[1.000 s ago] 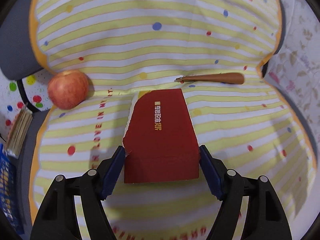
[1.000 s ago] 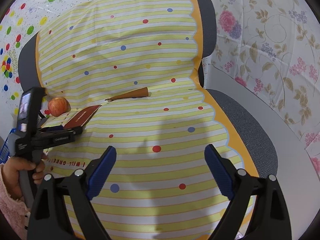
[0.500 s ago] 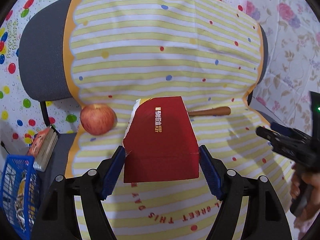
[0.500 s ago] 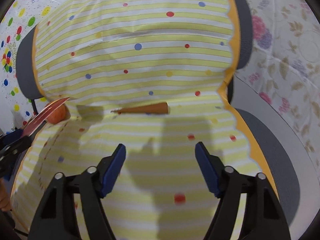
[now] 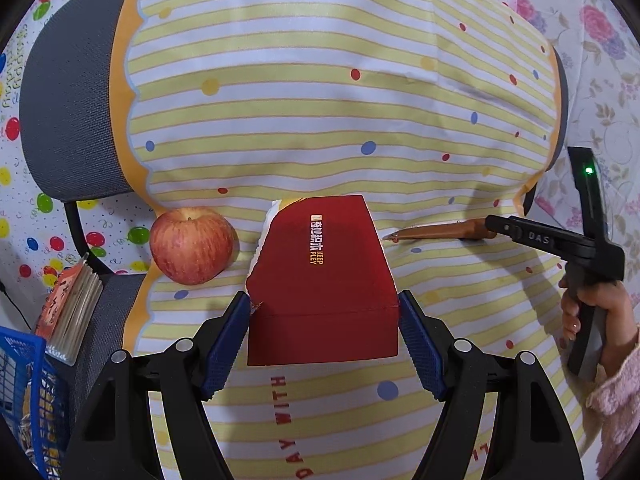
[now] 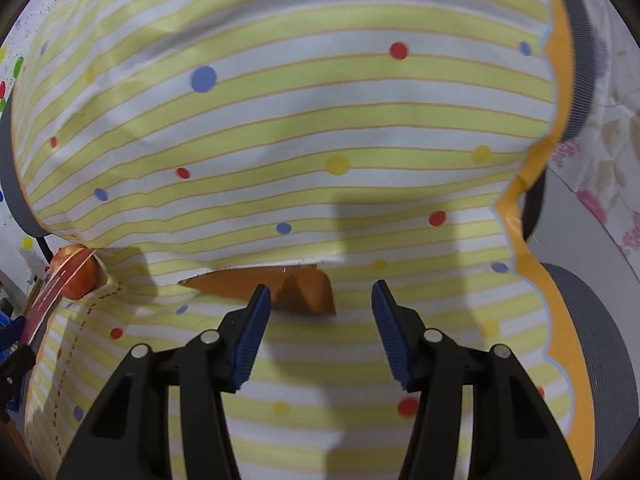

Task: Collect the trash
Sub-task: 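Grasp the brown stick with the right tool while the left tool holds the red box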

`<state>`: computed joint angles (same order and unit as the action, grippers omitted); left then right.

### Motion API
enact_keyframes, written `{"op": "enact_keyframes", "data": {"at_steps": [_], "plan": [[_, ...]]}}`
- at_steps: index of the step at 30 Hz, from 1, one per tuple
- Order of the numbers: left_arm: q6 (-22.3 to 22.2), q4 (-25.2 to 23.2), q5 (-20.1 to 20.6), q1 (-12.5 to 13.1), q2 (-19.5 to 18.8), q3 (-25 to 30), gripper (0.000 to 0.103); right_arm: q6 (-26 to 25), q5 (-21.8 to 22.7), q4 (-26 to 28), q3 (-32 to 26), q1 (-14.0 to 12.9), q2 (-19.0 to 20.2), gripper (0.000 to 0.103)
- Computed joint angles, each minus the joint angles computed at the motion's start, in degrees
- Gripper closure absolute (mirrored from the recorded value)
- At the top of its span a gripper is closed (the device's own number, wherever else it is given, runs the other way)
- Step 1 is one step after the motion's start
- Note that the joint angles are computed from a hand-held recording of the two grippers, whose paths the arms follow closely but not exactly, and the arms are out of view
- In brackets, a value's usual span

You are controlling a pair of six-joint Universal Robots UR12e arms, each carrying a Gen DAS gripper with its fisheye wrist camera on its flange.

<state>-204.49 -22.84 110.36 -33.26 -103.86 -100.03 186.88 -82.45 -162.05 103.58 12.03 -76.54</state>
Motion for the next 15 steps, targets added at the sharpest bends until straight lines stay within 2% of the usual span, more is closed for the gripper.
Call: {"op": "enact_keyframes", "data": {"at_steps": [4,7,9,11,15], "plan": [[0.17,0.08,0.46,-0.15,-0.30,0.28,0.029,-1.00,3.19,4.14,-2.06,-0.47,1.41,0.061],[0.03,0.22,0.55,-0.30,-0.03,-0.18,0.029,-1.00,5.44,5.12,-2.01,-0.67,1.34,0.073],[-0.11,0.04,0.65,-0.40,0.24,-0.55,0.029,-1.19,6.82,4.43,-1.06,-0.64,0.52,0.084],[-0.58,0.10,0.72,-0.70,0.85,-1.27,0.029,-1.54,7.50,2.24,0.89,-0.24,-1.35,0.091],[-1.29,0.90,0.40,-1.80,2.61,-2.93,0.029,-1.09,5.60,-1.48,4.84,1.18,-5.84,0.098]]}}
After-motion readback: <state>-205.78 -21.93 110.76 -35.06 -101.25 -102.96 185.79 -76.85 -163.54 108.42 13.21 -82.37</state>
